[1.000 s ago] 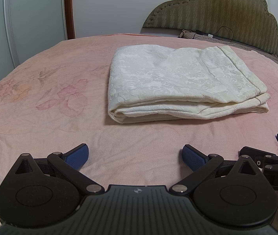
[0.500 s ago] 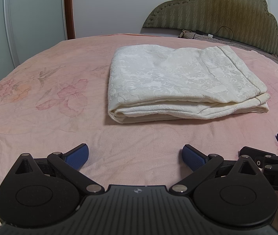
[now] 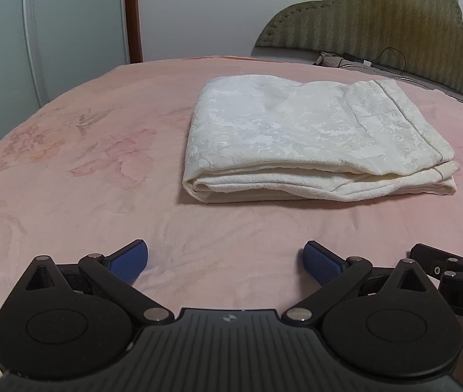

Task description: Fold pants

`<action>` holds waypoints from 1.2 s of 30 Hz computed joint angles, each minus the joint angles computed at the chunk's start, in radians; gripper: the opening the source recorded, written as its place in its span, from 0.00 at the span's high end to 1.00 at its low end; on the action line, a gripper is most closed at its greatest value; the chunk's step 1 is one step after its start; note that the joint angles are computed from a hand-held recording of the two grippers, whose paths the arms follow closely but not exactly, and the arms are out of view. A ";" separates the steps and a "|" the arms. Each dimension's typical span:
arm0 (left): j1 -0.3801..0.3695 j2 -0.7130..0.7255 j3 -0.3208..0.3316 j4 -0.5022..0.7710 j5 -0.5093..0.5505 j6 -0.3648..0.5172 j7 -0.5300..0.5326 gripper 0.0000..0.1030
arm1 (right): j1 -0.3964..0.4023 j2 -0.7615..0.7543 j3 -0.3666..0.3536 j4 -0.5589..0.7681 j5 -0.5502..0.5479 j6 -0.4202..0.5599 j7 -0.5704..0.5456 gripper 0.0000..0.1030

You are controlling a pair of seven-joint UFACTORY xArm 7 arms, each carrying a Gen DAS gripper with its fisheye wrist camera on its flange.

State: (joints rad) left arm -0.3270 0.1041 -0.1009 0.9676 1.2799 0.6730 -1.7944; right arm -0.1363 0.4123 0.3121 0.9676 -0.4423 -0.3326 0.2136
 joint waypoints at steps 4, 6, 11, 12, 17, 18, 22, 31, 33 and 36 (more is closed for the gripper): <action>0.005 -0.010 0.002 -0.014 0.015 -0.021 -0.024 0.00 | 0.013 -0.001 -0.009 0.002 0.006 0.008 -0.011 0.00; 0.005 -0.011 -0.001 -0.015 0.015 -0.017 -0.020 0.00 | -0.004 0.001 0.005 0.005 -0.002 0.012 -0.008 0.00; 0.007 -0.014 -0.004 -0.019 0.018 -0.017 -0.029 0.00 | -0.057 0.009 0.052 0.006 -0.037 0.015 0.005 0.00; 0.007 -0.014 -0.004 -0.019 0.017 -0.016 -0.026 0.00 | -0.065 0.008 0.056 0.005 -0.045 0.016 0.006 0.00; 0.006 -0.012 -0.005 -0.016 0.012 -0.012 -0.020 0.00 | -0.034 0.003 0.031 0.004 -0.026 0.017 -0.007 0.00; 0.006 -0.011 -0.005 -0.016 0.012 -0.012 -0.020 0.00 | -0.033 0.003 0.031 0.004 -0.025 0.017 -0.008 0.00; 0.006 -0.012 -0.004 -0.017 0.014 -0.014 -0.023 0.00 | -0.034 0.003 0.032 0.003 -0.024 0.017 -0.011 0.00; 0.006 -0.011 -0.004 -0.016 0.014 -0.013 -0.024 0.00 | -0.043 0.003 0.038 0.001 -0.031 0.016 -0.007 0.00; 0.006 -0.011 -0.004 -0.016 0.015 -0.014 -0.024 0.00 | -0.042 0.003 0.038 0.001 -0.031 0.015 -0.006 0.00; 0.006 -0.011 -0.004 -0.016 0.015 -0.013 -0.024 0.00 | -0.042 0.003 0.037 0.001 -0.031 0.015 -0.006 0.00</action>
State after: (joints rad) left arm -0.3214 0.0933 -0.1045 0.9511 1.2947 0.6596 -1.8183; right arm -0.1783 0.4152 0.3494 0.9689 -0.4734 -0.3175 0.2077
